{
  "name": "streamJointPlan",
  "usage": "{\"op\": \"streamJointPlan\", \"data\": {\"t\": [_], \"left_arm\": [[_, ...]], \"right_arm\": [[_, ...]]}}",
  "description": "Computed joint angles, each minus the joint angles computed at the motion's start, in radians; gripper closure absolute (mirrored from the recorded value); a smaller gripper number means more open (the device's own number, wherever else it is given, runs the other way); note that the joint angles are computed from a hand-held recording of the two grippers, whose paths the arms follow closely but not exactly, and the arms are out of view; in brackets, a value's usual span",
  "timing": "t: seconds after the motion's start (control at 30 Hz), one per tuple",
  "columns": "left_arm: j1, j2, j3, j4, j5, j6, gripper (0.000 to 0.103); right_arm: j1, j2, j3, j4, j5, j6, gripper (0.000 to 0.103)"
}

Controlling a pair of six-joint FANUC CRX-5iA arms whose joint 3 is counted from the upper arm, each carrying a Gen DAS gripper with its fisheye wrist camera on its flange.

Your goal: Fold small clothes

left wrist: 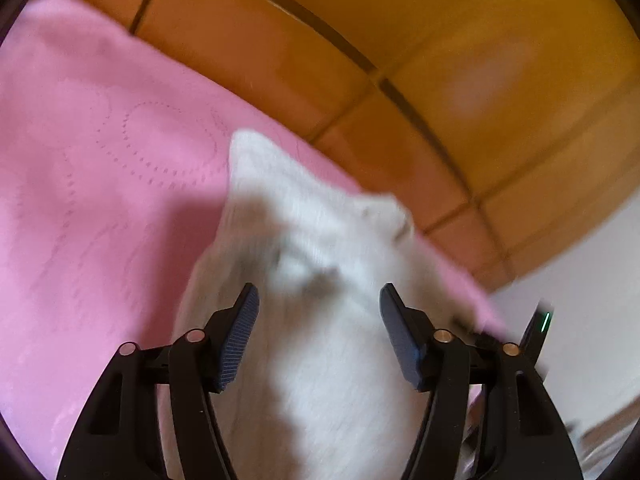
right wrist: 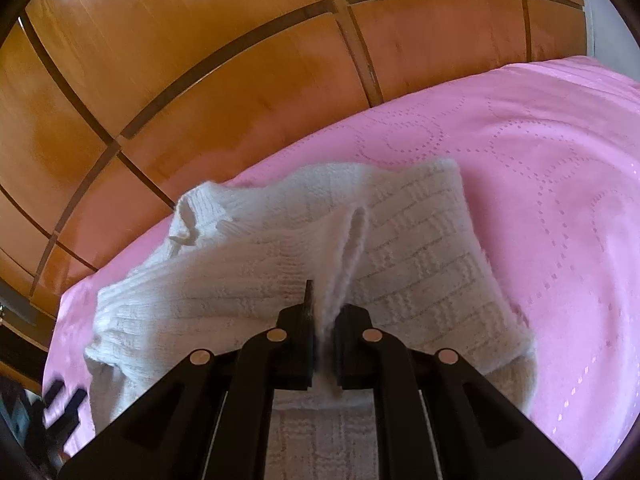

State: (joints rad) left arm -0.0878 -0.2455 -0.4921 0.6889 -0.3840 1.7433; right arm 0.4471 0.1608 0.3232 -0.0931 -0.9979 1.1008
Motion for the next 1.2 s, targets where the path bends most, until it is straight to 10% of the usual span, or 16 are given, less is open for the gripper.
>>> {"op": "streamJointPlan", "data": {"t": [0.1,0.2,0.3,0.57,0.77,0.8,0.87,1.2], "left_arm": [[0.031,0.073,0.039,0.051,-0.020,0.076,0.032],[0.072,0.143,0.156,-0.155,-0.143,0.305,0.088],[0.078,0.113,0.133,-0.191,-0.119,0.338,0.097],[0.028,0.141,0.231,-0.424,-0.270,0.393,0.097],[0.062,0.048,0.194,-0.459,-0.272,0.318,0.097],[0.084,0.036,0.179,-0.433,-0.262,0.292,0.093],[0.129,0.021,0.148,-0.368,-0.229,0.271,0.044],[0.175,0.236,0.188,0.085,-0.200,-0.060,0.041]], "right_arm": [[-0.001,0.001,0.013,-0.013,-0.011,0.025,0.097],[-0.010,-0.004,0.039,-0.049,-0.026,0.061,0.097],[-0.033,-0.049,0.037,-0.114,-0.004,0.114,0.097],[-0.001,-0.019,-0.047,0.048,-0.024,0.008,0.095],[0.029,-0.091,-0.162,0.182,0.078,-0.099,0.050],[0.043,-0.114,-0.189,0.225,0.097,-0.123,0.043],[0.077,-0.161,-0.244,0.297,0.166,-0.158,0.035],[0.164,-0.116,-0.177,0.194,0.121,0.073,0.031]]}}
